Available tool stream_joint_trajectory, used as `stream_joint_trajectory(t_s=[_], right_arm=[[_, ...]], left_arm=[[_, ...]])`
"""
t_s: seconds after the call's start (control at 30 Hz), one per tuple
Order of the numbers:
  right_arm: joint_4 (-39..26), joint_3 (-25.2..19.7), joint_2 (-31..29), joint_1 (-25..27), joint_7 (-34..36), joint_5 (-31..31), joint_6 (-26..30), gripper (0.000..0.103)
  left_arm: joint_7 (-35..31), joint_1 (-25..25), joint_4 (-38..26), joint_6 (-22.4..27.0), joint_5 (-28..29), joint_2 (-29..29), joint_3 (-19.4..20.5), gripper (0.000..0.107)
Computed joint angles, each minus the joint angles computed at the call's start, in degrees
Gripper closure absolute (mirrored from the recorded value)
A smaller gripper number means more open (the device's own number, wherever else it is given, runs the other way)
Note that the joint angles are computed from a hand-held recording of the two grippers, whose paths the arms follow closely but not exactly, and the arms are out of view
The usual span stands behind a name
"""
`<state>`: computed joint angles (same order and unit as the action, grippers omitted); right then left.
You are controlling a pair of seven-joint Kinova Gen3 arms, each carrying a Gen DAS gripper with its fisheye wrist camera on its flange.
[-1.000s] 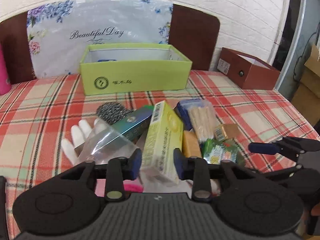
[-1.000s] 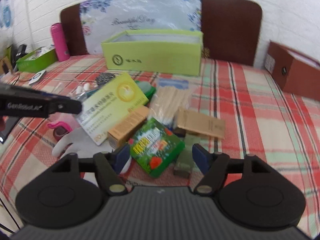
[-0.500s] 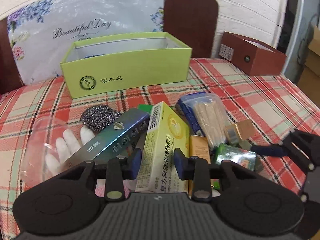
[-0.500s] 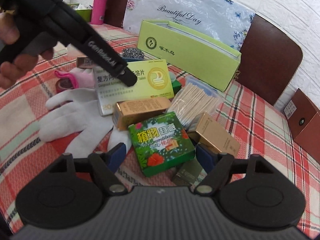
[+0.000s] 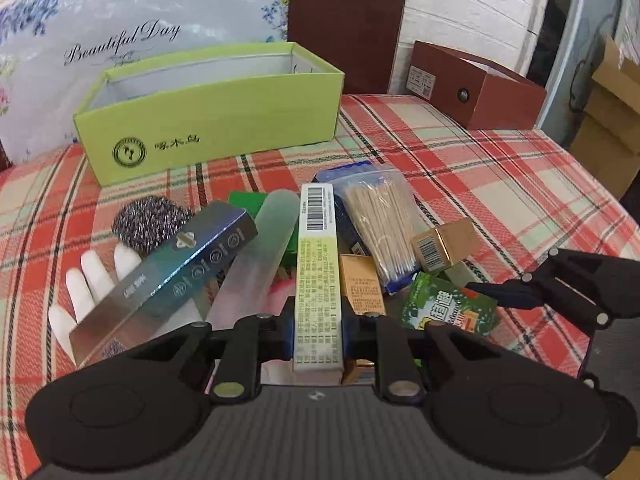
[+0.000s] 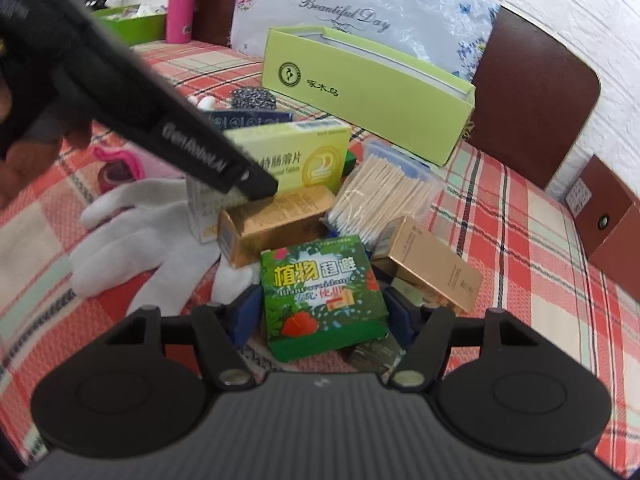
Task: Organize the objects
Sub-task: 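Carry both boxes over the lime-green box and release them inside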
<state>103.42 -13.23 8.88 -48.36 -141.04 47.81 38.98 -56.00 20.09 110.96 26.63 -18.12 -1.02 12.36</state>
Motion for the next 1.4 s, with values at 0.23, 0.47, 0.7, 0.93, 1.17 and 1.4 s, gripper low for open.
stream_joint_trajectory(t_s=[0.23,0.47,0.7,0.93,1.17,1.4], right_arm=[[-0.1,-0.8,-3.8,2.3,-0.8,-2.7,-2.1,0.04],[-2.7,-1.8,-5.1,4.2,-2.3,-0.3,-3.0,0.04],[-11.2,0.5,-1.2,4.5,-4.4,3.9,-3.3,0.04],[-24.0,6.9,8.6,3.1,-6.1,5.6,-4.5,0.04],[-37.8,10.2,19.5,5.4,2.6,-2.7,-4.6,0.04],[-48.6,10.9,27.4,8.2,11.9,-12.3,-2.9,0.04]], left_arm=[[-0.6,-1.9,0.6,0.0,-0.6,-5.4,1.6,0.087],[-3.5,-5.9,-2.3,0.2,0.3,-9.1,3.1,0.087],[0.1,-11.1,-9.5,1.2,-4.9,-6.1,5.0,0.087],[1.5,-9.7,-17.5,1.2,-5.1,2.1,-0.4,0.087],[-4.4,-8.8,-25.8,1.2,1.1,10.6,-5.4,0.087],[-9.4,-8.0,-31.1,0.6,6.1,16.6,-9.4,0.087]])
